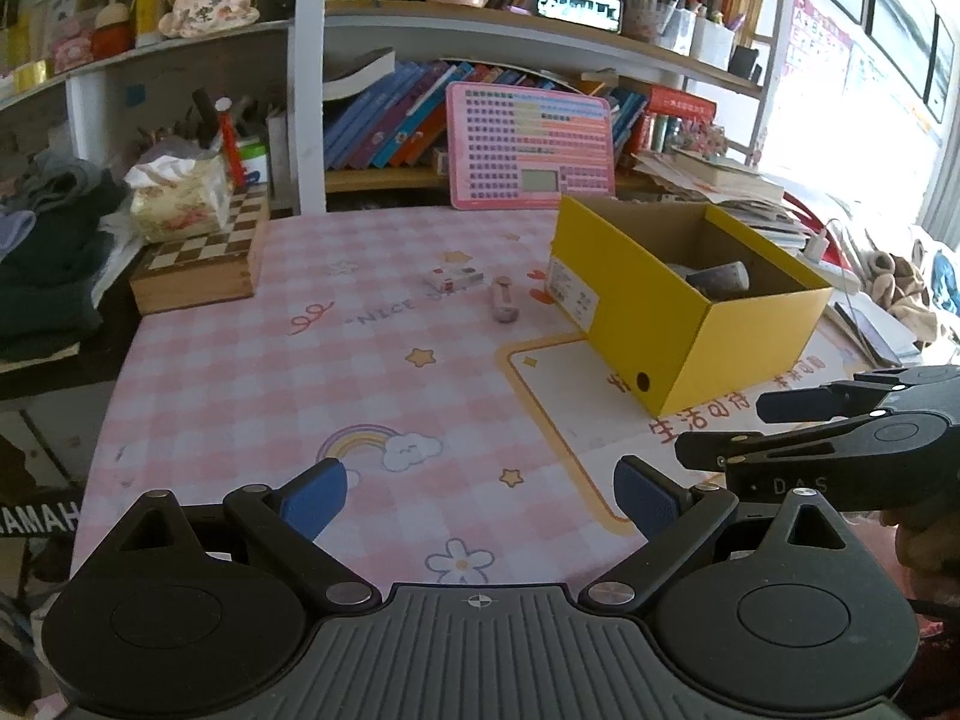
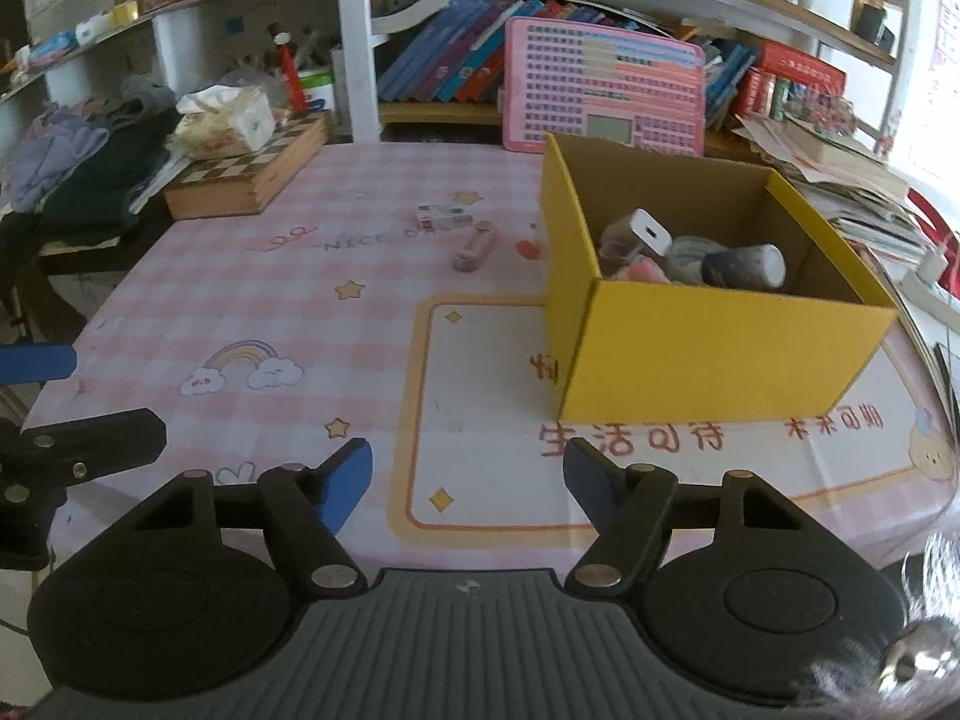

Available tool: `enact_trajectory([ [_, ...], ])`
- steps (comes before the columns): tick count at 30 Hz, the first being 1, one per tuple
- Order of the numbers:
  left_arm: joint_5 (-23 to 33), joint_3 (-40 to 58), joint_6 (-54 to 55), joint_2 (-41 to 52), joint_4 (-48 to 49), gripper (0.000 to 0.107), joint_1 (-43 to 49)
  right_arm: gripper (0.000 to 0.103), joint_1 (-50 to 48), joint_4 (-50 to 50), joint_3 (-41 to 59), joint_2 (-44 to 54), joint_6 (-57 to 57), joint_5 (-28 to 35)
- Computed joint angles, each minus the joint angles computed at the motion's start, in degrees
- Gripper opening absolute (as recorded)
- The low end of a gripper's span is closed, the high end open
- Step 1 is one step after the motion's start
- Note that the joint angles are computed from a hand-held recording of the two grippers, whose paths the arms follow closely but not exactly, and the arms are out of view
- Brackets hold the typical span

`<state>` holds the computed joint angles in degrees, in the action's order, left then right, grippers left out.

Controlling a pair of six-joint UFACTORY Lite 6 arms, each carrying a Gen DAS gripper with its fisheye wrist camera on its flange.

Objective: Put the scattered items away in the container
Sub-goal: 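Reach both tools toward the small white box and pink stick on the table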

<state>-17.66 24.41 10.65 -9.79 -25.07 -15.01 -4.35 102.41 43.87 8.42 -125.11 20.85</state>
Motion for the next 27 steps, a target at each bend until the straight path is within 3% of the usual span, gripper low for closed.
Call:
enact_trajectory([
  [6,-0.1,1.0,-0.4,1.4,1.3,0.098,1.1,0.054,1.7,-0.1,3.0,2.9,0.7,-0.7],
  [18,-2.2,9.0,-2.0,10.3,5.5,0.098,4.7,0.053,6.0,3.1,14.6,12.9,0.1,-2.3],
  [27,-2.2,17.2,-4.3,19.1,10.4,0.098,7.9,0.053,9.7,-5.5,29.0,24.4,12.9,-5.2],
])
